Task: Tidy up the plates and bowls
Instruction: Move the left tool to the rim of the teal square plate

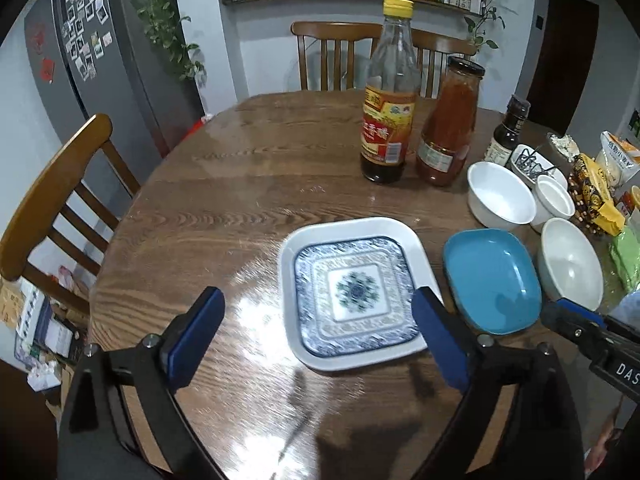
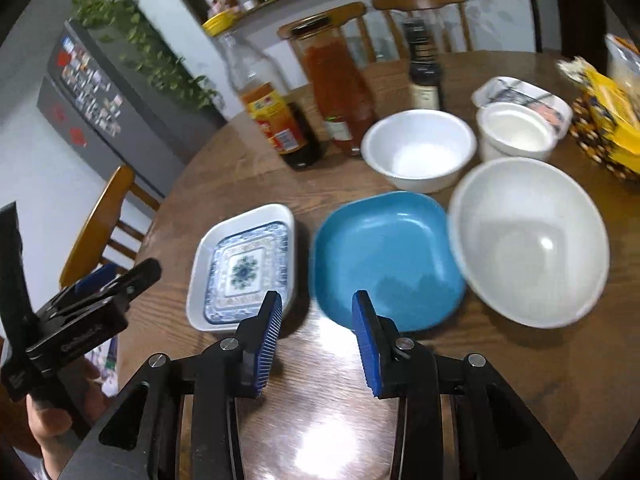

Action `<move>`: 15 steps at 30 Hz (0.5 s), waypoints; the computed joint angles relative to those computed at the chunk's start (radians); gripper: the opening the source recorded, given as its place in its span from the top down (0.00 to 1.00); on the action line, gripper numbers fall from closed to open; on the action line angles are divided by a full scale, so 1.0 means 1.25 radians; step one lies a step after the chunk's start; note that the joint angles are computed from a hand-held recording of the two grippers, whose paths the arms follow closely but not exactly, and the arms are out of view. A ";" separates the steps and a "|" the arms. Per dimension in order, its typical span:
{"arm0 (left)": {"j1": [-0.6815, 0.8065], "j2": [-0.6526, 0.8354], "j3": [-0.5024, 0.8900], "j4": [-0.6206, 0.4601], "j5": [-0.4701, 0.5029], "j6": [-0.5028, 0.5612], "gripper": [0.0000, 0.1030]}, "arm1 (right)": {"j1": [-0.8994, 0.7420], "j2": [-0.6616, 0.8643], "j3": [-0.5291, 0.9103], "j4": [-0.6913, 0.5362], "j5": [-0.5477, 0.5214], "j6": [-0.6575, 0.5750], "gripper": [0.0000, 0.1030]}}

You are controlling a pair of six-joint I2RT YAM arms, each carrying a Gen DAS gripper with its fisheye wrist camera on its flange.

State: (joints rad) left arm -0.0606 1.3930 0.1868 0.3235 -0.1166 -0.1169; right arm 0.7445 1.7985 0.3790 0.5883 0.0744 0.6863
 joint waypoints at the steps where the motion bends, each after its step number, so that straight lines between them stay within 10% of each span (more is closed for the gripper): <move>1: -0.019 -0.003 0.003 -0.007 -0.001 -0.018 0.07 | -0.012 -0.008 -0.018 0.010 -0.002 0.005 0.64; 15: -0.233 0.112 0.089 -0.019 -0.078 -0.097 0.04 | -0.148 -0.040 -0.154 0.102 -0.058 0.017 0.64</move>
State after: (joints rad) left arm -0.3521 1.5332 0.2977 0.3000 -0.2136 -0.2386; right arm 0.5590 1.7481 0.1870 0.7154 0.0017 0.7079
